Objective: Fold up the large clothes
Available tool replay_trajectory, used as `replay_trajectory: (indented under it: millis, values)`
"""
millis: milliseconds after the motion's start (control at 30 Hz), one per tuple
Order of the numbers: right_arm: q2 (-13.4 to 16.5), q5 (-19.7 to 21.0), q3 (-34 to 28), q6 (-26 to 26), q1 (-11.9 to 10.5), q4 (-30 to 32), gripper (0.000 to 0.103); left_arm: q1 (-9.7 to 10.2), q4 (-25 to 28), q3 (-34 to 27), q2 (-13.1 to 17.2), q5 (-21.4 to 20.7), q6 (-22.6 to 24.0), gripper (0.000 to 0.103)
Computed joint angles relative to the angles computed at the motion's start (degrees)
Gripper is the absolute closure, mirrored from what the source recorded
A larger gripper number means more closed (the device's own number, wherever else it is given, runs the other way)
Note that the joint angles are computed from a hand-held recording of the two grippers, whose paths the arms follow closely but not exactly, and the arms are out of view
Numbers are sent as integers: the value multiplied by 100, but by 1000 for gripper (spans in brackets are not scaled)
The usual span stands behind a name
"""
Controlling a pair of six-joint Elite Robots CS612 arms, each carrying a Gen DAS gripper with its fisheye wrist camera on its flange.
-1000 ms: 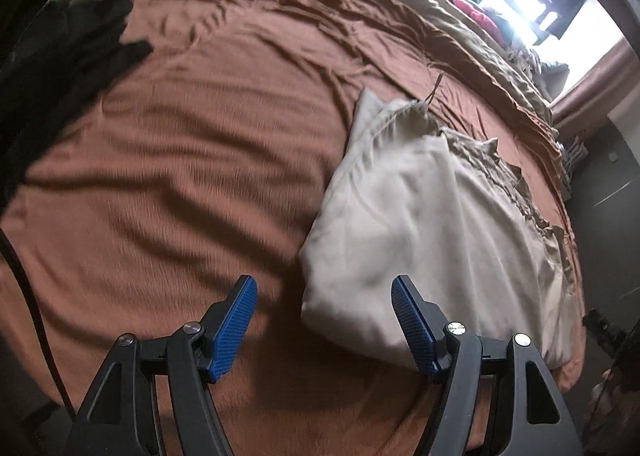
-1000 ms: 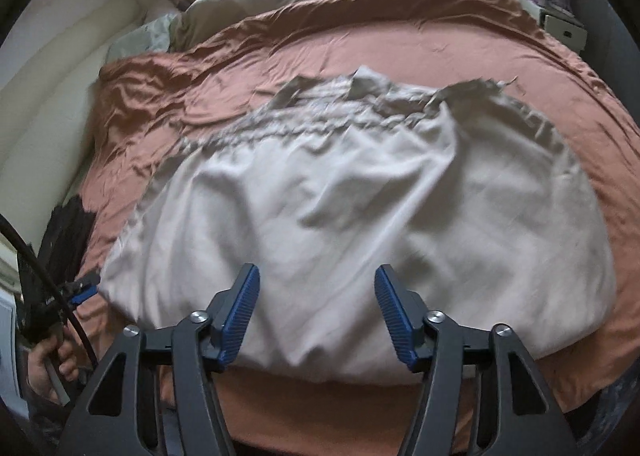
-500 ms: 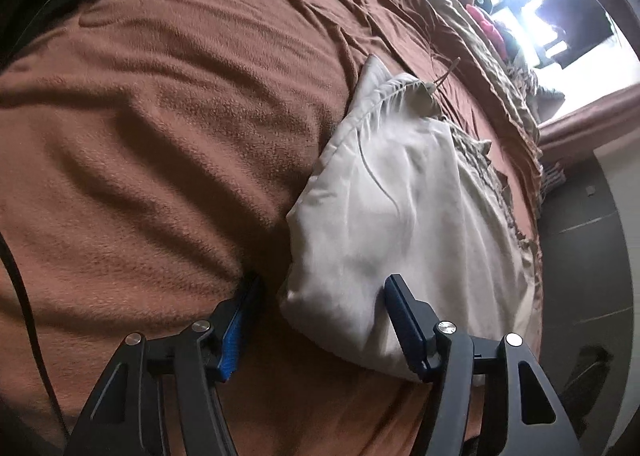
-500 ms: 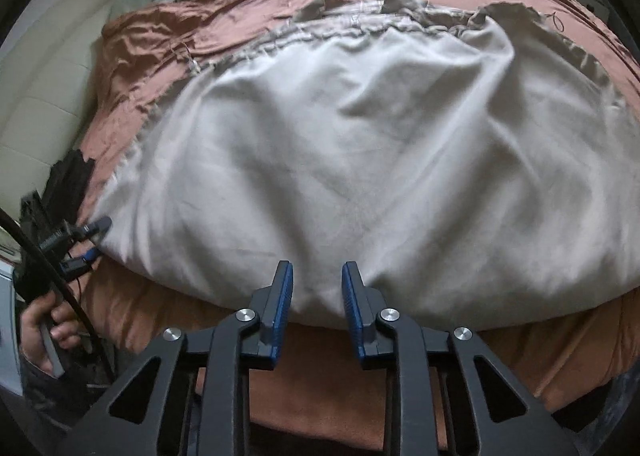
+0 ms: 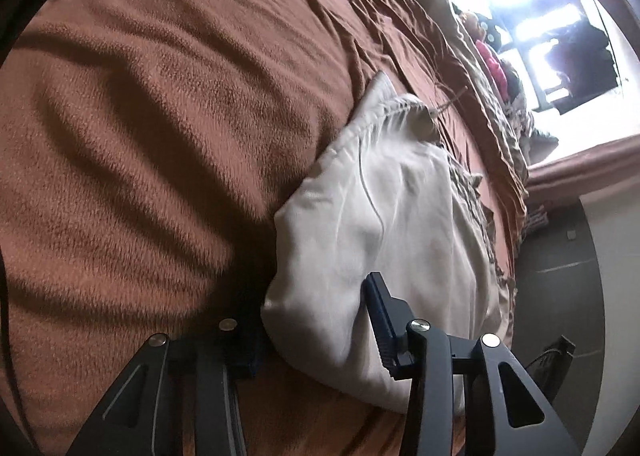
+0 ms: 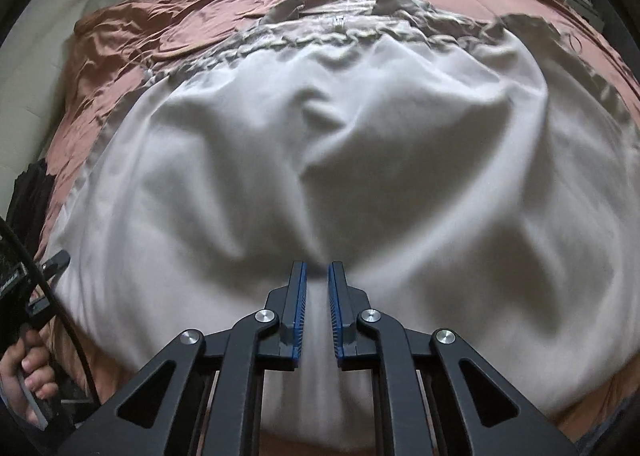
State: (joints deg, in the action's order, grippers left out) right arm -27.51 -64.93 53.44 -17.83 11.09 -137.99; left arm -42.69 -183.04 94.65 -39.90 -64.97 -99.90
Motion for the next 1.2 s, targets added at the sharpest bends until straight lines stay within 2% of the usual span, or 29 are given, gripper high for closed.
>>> replay_trajectory:
  millis: [100,200,467,567,633,700,733,800,933,1200]
  values:
    - [190,27,-368,86,16,118,95,2,57,15,-9,69,-116,69]
    - [461,21,-898,183,55,293,95,-15,181,5,-27,135,-203,73]
    - [1319,85,-2567,433,139,942,95,-21,503,-73,-54,179,-343,77]
    - [1673,281,-3251,445,131,1253,95,-12,545,-97,-61,153,-405,80]
    - [1761,438,-3401,402,104,1325,95,-1,502,-99,-69,131,-482,81]
    - [1665,330,-3257,484,88,1270,95,-9,482,-91,-111,176,-467,82]
    - [1473,270,-2891,588,69,1015,95,-14,483,-89,-128,208,-439,83]
    - [1237,597,-2461,587,-5,832,95,-37,450,-94,-173,315,-342,83]
    - [714,906,-1428,602,-130,217,94,-70,342,-135,-254,496,-100,84]
    - [232,1393,-406,321,-332,55,93,-56,208,-475,-333,662,684,85]
